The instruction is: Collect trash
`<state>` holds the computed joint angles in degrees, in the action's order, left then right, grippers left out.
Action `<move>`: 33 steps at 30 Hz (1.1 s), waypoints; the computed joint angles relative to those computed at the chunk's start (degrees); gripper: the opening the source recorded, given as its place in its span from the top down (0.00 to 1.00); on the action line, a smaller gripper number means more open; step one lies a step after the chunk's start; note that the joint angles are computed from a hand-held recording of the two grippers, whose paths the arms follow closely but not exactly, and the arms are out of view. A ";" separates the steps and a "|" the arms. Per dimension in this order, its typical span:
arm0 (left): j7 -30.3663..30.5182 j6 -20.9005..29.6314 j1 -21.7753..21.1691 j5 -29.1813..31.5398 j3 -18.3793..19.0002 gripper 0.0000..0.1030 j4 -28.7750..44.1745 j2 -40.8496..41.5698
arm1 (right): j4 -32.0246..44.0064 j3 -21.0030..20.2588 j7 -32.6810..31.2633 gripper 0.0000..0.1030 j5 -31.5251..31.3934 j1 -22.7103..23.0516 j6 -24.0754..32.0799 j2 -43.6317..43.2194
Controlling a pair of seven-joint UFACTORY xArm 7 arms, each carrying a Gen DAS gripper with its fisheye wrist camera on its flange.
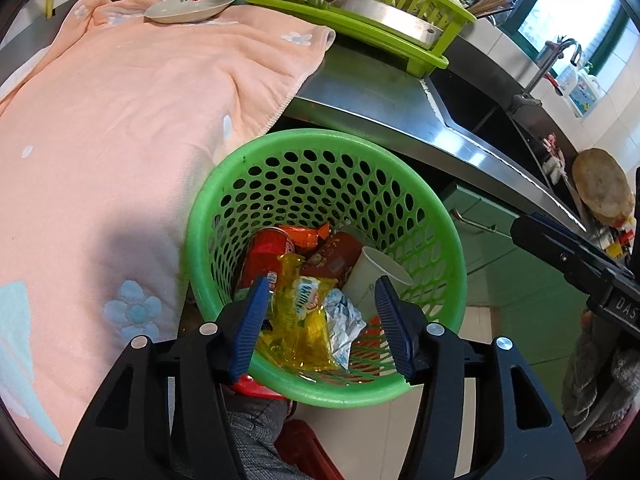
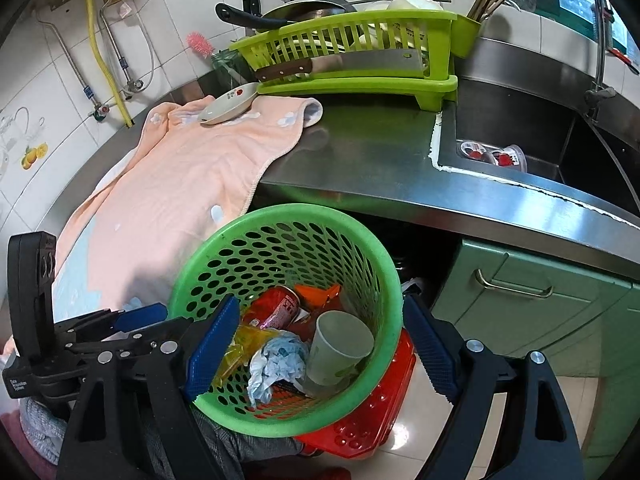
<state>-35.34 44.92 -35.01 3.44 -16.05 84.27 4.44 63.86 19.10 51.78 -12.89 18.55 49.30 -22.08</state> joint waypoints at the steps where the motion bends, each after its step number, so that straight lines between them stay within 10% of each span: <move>1: -0.02 -0.26 0.04 -0.13 0.03 0.43 -0.31 -0.31 | -0.02 0.16 0.09 0.22 -0.16 0.02 0.13 -0.04; 33: -3.45 -3.82 6.81 5.54 -1.66 0.11 -12.78 -18.29 | 7.29 7.60 7.49 0.13 -12.29 2.98 5.14 3.59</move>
<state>-38.79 41.10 -28.20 8.98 -17.71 71.49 -13.85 71.15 26.70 59.27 -25.18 21.53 54.44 -18.49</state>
